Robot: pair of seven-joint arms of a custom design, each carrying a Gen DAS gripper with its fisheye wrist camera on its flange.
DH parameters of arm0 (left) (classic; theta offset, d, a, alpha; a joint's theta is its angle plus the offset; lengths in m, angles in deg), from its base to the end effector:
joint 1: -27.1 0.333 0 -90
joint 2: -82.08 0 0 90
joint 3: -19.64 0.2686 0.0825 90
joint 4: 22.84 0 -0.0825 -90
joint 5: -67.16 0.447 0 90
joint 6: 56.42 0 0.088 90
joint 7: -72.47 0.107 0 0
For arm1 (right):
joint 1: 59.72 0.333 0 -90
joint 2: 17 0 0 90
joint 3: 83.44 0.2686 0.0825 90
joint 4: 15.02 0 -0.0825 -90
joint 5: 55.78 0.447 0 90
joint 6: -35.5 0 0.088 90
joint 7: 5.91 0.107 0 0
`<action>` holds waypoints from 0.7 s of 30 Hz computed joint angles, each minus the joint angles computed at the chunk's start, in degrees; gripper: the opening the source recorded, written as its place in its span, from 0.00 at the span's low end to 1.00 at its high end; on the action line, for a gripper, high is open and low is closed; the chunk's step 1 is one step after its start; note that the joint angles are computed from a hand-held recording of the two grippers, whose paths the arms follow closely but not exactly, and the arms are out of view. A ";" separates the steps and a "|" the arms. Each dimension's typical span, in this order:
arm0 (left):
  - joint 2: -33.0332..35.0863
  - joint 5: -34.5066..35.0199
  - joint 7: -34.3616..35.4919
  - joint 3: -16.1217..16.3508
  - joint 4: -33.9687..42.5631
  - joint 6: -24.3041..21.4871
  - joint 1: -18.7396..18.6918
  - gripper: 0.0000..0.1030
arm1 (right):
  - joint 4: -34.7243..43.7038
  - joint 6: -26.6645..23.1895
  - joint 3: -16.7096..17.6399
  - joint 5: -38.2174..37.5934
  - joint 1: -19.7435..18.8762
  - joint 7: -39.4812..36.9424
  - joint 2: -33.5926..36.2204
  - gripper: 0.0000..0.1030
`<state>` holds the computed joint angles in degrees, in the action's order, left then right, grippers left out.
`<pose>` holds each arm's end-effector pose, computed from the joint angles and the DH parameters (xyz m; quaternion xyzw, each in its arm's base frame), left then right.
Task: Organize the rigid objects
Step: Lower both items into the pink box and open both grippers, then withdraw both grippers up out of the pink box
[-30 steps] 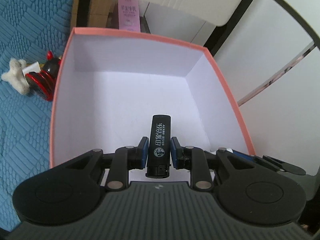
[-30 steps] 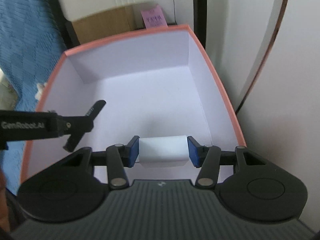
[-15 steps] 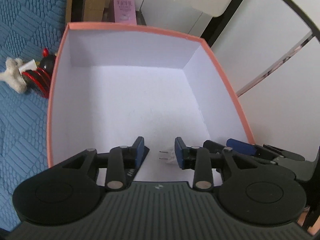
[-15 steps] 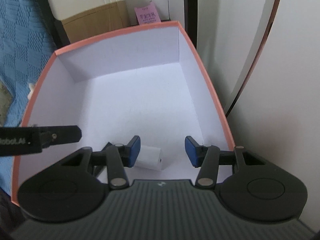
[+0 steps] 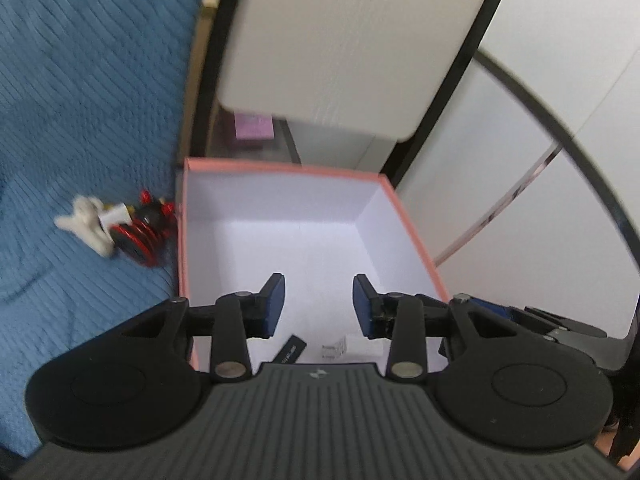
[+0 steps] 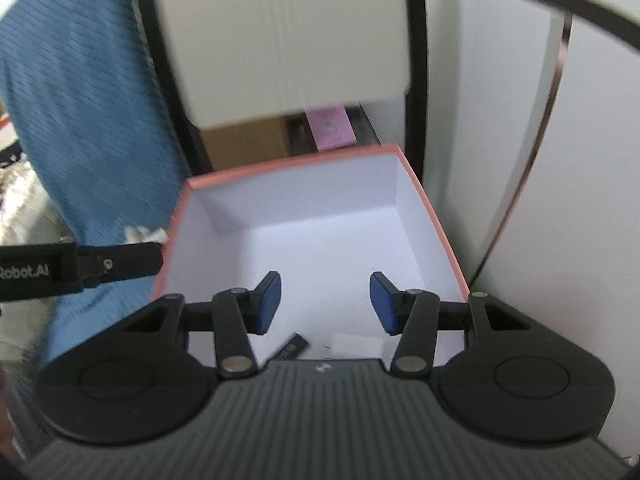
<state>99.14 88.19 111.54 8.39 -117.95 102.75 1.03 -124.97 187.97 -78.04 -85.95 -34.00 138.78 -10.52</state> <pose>0.5867 -0.4498 0.4666 -0.6396 0.6496 -0.3960 0.1098 0.5768 0.3634 0.4278 -0.6544 0.6702 -0.1919 0.2930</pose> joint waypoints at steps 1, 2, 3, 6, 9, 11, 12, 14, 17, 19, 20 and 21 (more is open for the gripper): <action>-1.86 0.88 -1.11 0.48 -1.83 0.93 -0.19 0.43 | 0.29 -0.05 0.05 -1.07 0.35 0.81 -0.39 0.51; -3.20 1.54 -1.77 0.65 -3.06 1.55 -0.11 0.44 | 0.74 -0.15 0.15 -1.90 0.60 1.41 -0.53 0.51; -5.18 2.80 -2.92 0.94 -4.95 2.29 -0.10 0.44 | 0.61 -0.12 0.32 -2.78 0.89 2.14 -1.25 0.51; -10.65 5.31 -4.83 0.39 -9.94 3.37 1.13 0.44 | -0.03 0.29 1.07 -4.19 1.26 3.97 -3.11 0.51; -16.08 6.49 -6.02 -0.96 -15.26 4.94 3.40 0.45 | -0.16 0.15 2.03 -5.52 1.53 5.34 -4.18 0.51; -19.93 8.00 -7.46 -2.00 -18.84 5.53 5.10 0.45 | -0.26 -0.51 2.70 -6.47 1.80 5.94 -5.01 0.51; -22.12 8.19 -7.89 -2.54 -20.82 5.75 5.95 0.45 | -0.45 -0.38 3.06 -6.81 1.94 6.31 -5.46 0.51; -26.02 7.60 -8.00 -3.44 -24.52 6.47 7.49 0.46 | -1.28 -0.02 3.69 -6.86 2.07 6.81 -6.54 0.51; -31.58 6.57 -8.29 -5.03 -29.93 7.19 9.68 0.46 | -1.40 -0.45 4.79 -8.28 2.45 8.27 -7.35 0.51; -34.80 5.66 -8.56 -6.24 -33.21 7.65 11.14 0.46 | -1.76 -0.85 5.51 -9.44 2.81 9.56 -8.00 0.51; -36.61 4.52 -7.99 -6.42 -35.11 7.98 11.39 0.46 | -1.79 -0.98 5.83 -9.70 2.98 10.07 -8.09 0.51; -38.42 3.49 -7.49 -6.69 -36.94 8.17 11.70 0.46 | -2.15 -1.15 6.17 -9.82 3.23 10.61 -8.61 0.51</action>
